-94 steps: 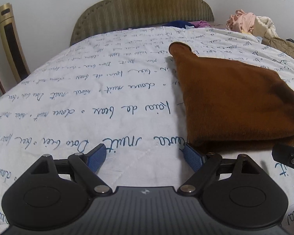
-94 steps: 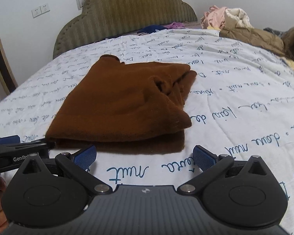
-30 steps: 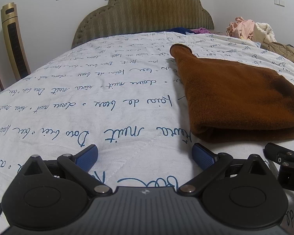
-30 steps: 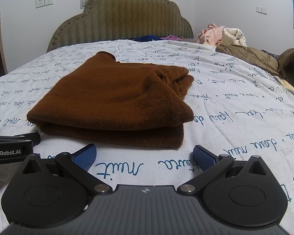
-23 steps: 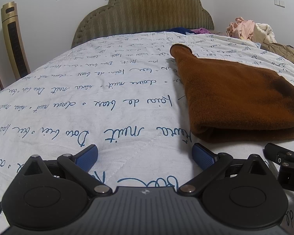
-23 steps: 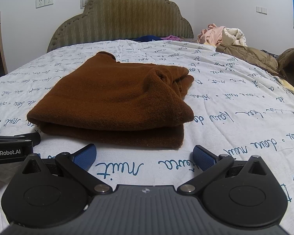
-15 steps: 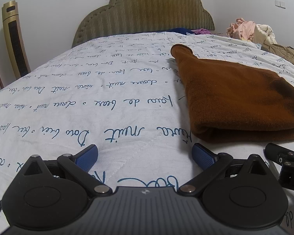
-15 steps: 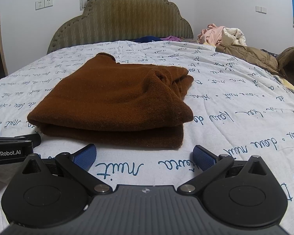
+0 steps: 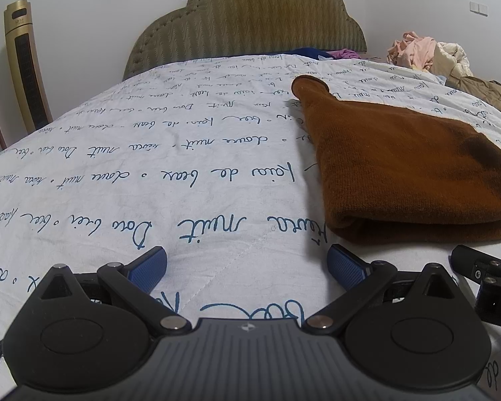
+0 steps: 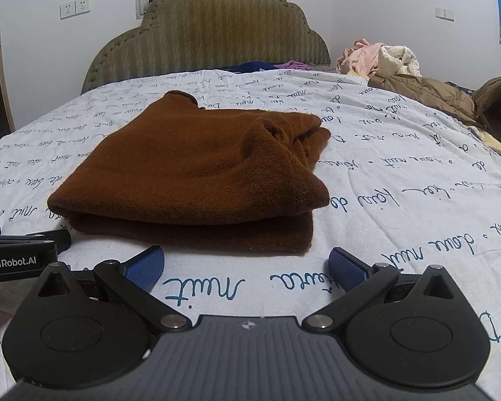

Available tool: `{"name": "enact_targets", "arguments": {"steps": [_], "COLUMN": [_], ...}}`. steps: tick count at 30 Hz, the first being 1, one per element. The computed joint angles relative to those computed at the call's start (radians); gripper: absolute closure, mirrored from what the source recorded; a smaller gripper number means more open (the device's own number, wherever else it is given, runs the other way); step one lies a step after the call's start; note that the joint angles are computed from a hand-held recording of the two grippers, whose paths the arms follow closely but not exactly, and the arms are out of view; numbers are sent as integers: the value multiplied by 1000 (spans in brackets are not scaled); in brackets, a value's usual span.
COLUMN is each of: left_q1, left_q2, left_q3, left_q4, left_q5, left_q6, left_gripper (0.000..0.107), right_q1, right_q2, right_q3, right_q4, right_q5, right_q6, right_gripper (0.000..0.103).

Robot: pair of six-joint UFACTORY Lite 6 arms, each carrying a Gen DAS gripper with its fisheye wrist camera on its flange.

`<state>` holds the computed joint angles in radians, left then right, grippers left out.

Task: Fold small clothes

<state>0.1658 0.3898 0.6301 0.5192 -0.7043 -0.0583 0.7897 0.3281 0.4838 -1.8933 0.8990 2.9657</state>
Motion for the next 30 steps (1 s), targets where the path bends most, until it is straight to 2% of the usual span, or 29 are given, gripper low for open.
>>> {"name": "enact_targets", "arguments": {"steps": [22, 30], "left_q1": [0, 15], "left_q2": [0, -37], "left_q3": [-1, -11], "left_q4": [0, 47], "left_q5": [-1, 35], "left_q6": [-2, -48], "left_gripper": [4, 4], "right_q1": [8, 55], "right_q2": [-7, -60], "right_q3": [-19, -12], "right_q4": [-20, 104], "right_q5": [9, -21], "right_q6": [29, -120], "right_gripper": [0, 0]}}
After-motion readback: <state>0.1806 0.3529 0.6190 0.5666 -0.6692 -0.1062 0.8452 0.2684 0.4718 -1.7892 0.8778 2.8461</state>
